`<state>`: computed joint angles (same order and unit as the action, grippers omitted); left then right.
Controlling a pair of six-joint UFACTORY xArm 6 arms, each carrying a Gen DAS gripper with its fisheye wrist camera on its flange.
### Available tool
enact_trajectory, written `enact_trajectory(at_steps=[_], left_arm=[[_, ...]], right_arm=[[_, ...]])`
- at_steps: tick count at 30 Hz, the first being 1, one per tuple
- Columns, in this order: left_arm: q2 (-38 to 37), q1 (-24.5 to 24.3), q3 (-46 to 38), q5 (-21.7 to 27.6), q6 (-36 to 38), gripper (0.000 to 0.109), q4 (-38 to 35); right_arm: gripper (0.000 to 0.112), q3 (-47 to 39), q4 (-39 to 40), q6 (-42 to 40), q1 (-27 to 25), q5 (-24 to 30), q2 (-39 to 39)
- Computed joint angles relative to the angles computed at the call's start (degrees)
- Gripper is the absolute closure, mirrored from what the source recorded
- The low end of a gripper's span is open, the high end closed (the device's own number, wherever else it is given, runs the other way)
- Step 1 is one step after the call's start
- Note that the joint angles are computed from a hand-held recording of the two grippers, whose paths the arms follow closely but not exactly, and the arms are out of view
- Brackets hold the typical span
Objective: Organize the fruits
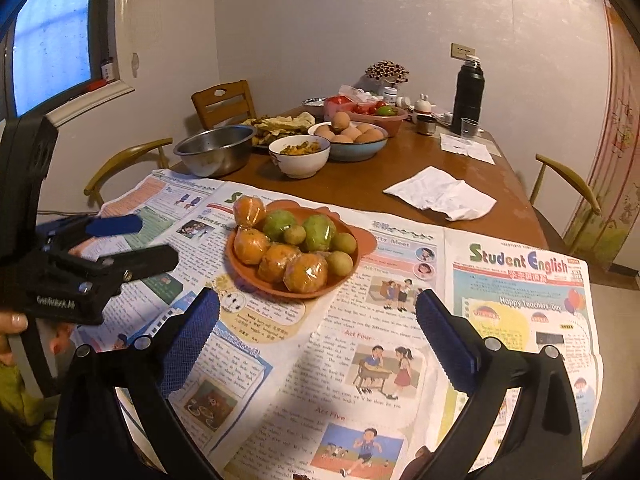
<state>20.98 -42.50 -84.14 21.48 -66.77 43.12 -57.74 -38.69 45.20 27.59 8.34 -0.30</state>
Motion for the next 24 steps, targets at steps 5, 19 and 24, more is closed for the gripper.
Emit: enact_trajectory(at_steps=[5, 19, 24], left_arm=[[-0.94, -0.76, 2.34, 1.92, -2.31, 0.015, 1.48], [-1.85, -1.18, 5.27, 2.12, -4.01, 0.015, 1.26], [-1.89, -1.14, 5.45, 2.14, -3.50, 0.015, 0.42]], right_arm=[[0.014, 1.90, -3.30, 3.51, 0.03, 1.33, -1.04], [0.014, 4.22, -0.98, 3.49, -0.26, 0.71, -0.50], [0.014, 4.24, -0.50, 2.79, -0.08, 0.83, -0.47]])
